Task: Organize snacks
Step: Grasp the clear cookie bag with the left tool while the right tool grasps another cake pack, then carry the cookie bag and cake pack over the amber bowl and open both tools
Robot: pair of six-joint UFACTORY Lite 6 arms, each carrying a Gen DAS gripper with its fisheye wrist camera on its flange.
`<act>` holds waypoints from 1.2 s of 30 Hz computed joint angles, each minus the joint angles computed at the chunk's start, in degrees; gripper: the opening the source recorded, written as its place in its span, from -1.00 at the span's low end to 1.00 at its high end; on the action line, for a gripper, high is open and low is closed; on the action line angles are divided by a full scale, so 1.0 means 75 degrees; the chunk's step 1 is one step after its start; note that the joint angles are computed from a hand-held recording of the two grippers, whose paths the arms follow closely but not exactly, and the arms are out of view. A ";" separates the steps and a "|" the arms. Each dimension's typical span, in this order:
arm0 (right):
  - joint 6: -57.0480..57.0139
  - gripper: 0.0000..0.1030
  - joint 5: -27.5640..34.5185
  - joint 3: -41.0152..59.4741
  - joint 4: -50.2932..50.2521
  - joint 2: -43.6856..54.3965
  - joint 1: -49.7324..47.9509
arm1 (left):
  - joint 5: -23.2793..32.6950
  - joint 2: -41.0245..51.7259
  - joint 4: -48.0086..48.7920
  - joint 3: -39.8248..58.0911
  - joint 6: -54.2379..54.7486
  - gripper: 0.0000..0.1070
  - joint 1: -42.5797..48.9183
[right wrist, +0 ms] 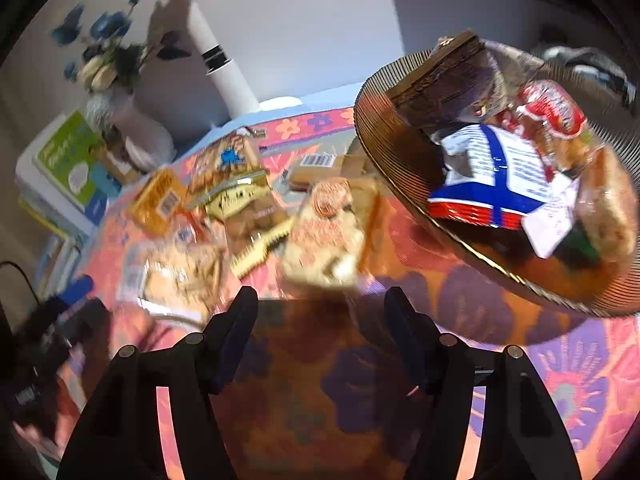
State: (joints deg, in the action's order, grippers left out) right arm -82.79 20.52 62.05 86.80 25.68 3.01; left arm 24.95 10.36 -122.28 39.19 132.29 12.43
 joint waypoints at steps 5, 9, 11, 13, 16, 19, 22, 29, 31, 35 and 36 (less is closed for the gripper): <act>-0.0132 0.27 -0.0443 0.0400 0.0496 0.0373 0.0360 | 0.0148 0.1364 0.1221 0.1293 -0.1370 0.50 -0.0107; 0.0133 0.27 -0.0747 0.0773 0.0381 0.0724 0.0590 | 0.0385 0.1613 0.1325 0.1449 -0.1427 0.28 -0.0164; 0.0226 0.27 -0.0946 0.0944 0.0370 0.0872 0.0679 | 0.0269 0.1688 0.1109 0.1471 -0.1179 0.07 -0.0289; 0.0385 0.27 -0.1152 0.1077 0.0256 0.0997 0.0755 | 0.0234 0.1815 0.1052 0.1509 -0.1146 -0.06 -0.0326; -0.0144 0.17 -0.1292 0.1057 0.0792 0.1041 0.0798 | 0.0252 0.1684 0.0388 0.1243 -0.0435 -0.10 -0.0387; -0.0985 0.02 -0.1338 0.0824 0.1556 0.0897 0.0760 | 0.0223 0.1331 -0.0020 0.0823 0.0002 -0.14 -0.0427; -0.1976 0.01 -0.1265 0.0349 0.2378 0.0558 0.0704 | 0.0386 0.0758 -0.0107 0.0136 0.0086 -0.17 -0.0308; -0.3096 0.01 -0.0317 -0.1911 0.2282 -0.1176 0.0019 | 0.0707 -0.0686 -0.1055 -0.1906 0.0783 -0.17 -0.0046; -0.3596 0.01 -0.0295 -0.2452 0.2420 -0.1624 -0.0165 | 0.0937 -0.0986 -0.0135 -0.2297 0.0144 -0.03 0.0319; -0.4031 0.01 -0.0064 -0.2786 0.2503 -0.1820 -0.0448 | 0.1510 -0.1258 0.2218 -0.2640 -0.1115 0.13 0.1116; -0.4029 0.01 0.0031 -0.2775 0.2467 -0.1753 -0.0512 | 0.1543 -0.1387 0.2484 -0.2751 -0.1211 0.18 0.1287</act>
